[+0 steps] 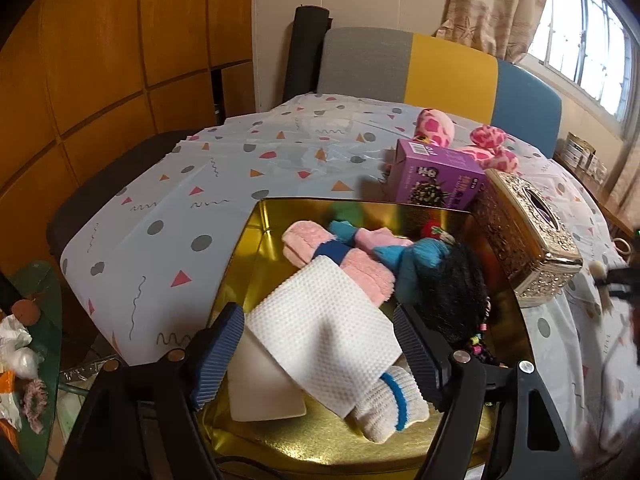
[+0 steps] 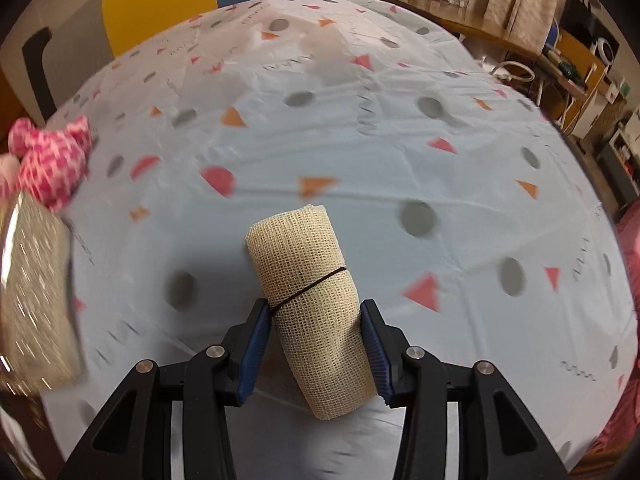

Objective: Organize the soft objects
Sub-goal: 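Carry the beige bandage roll into the tray and open the right gripper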

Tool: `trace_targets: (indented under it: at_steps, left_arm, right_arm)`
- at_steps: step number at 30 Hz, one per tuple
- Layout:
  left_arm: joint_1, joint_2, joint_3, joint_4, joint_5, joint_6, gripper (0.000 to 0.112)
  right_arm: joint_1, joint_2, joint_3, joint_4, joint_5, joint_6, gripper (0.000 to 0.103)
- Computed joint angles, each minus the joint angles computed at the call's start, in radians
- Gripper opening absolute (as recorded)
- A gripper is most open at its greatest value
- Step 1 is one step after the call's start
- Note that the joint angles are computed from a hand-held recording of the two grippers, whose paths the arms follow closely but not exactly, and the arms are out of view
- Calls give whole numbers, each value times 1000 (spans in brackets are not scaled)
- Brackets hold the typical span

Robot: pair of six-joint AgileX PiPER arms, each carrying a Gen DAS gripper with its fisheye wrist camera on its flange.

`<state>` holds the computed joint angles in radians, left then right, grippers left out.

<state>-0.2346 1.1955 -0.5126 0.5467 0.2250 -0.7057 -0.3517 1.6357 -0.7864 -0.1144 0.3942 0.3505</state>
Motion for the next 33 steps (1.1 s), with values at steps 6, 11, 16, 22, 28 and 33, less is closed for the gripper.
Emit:
trace_targets:
  at_steps: [6,11,16,22,28,33]
  left_arm:
    - [-6,-10,3,-43,-1,45,78]
    - [8,-8,-4,-166,-7,177,78]
    - [27,-9,-5,-272,-7,286,82]
    - [40,-23,8,-338,-14,355,82]
    - [74,-19,6,-442,-12,451,82]
    - [76,-31,13,-352,-7,352,89]
  right_arm:
    - [155,100,-252,-57,137,173,45]
    - [296,167,-477,-75,239,238,45]
    - [446,239,-701,-100,321,268,45]
    - [580,339,-917,-38,358,196,45]
    - [686,355,-945,64,325,84,45]
    - [754,302,-824,132,250,16,45]
